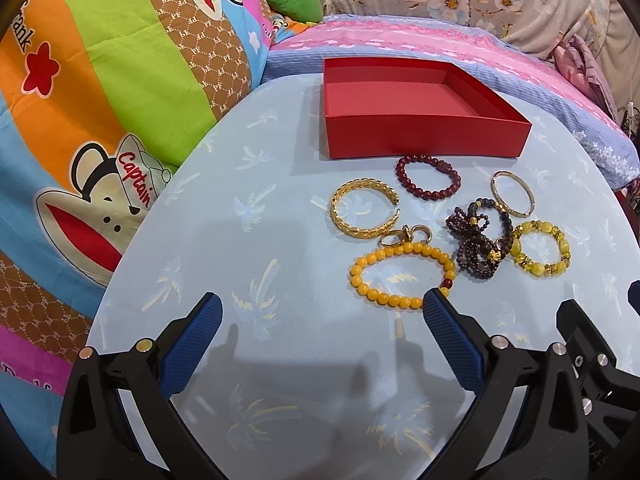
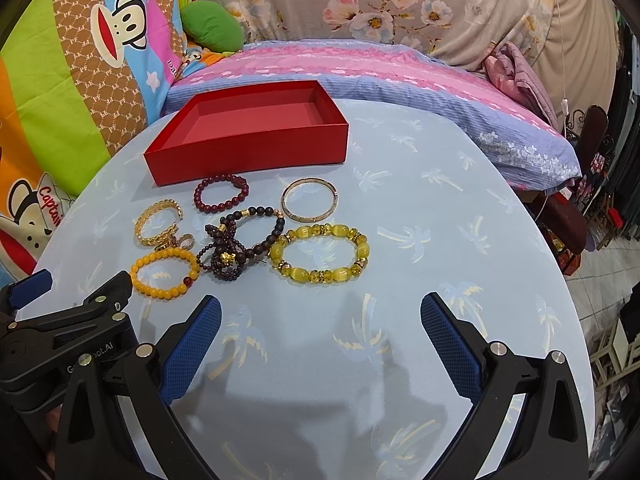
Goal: Organize jewelry
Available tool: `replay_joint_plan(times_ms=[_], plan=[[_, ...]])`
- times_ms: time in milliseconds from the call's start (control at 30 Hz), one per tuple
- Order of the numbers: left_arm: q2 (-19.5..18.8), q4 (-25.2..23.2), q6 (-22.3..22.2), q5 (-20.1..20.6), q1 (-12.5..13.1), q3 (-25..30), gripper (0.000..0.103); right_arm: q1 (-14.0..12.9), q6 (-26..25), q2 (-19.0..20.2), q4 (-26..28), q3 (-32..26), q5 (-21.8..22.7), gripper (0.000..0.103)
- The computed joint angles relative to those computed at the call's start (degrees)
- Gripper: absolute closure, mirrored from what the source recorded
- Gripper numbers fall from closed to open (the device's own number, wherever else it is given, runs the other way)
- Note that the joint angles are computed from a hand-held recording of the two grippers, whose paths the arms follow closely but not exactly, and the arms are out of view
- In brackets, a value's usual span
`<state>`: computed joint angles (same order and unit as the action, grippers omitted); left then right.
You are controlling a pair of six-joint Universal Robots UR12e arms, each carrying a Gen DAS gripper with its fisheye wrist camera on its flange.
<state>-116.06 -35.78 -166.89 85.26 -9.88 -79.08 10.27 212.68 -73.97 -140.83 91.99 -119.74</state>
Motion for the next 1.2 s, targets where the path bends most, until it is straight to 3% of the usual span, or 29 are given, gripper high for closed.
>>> replay_joint_plan(times_ms=[1200], plan=[[0.1,-1.0,-0.1,0.0,0.5,0.3,0.007,0.1,0.2,0.4,-0.2,-0.1,0.5,0.007]])
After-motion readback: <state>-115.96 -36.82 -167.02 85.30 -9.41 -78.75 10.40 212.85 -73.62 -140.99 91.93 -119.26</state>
